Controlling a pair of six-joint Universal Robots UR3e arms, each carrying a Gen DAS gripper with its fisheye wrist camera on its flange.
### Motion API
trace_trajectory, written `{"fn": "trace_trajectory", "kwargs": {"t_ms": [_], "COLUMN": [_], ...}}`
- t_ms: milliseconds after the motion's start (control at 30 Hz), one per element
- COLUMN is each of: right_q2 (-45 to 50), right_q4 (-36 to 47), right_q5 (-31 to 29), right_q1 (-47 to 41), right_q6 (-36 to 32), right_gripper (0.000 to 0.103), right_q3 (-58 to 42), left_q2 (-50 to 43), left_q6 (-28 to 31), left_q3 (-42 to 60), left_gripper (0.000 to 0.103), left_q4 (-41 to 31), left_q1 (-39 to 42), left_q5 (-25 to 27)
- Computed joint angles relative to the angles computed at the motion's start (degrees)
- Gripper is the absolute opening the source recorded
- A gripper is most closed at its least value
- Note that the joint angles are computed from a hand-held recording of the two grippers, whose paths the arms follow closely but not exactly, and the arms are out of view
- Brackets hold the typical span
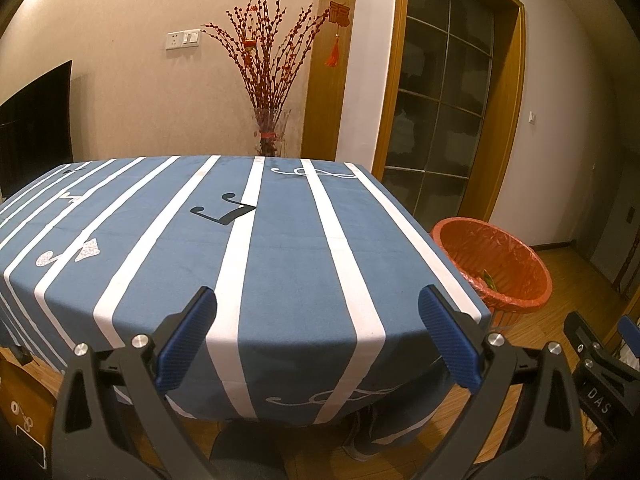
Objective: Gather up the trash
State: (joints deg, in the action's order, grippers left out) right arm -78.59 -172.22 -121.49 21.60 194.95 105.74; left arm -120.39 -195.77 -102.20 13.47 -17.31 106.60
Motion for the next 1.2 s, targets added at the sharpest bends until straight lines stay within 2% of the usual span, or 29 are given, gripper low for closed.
{"fn": "trace_trajectory", "kwargs": {"t_ms": [1200], "right_q2": [-0.01], "right_q4": [-0.5], "right_q5": [0.17], "right_q1": [0.04], "right_q6": [0.2], "right_gripper": [0.1], "right_q3": [0.87], "left_q2": [0.13], "left_q6": [-0.42], "left_q3": [-0.1], "left_gripper": [0.099], "left_q4": [-0.85], "left_q1": [-0.34], "left_q5": [0.55]}}
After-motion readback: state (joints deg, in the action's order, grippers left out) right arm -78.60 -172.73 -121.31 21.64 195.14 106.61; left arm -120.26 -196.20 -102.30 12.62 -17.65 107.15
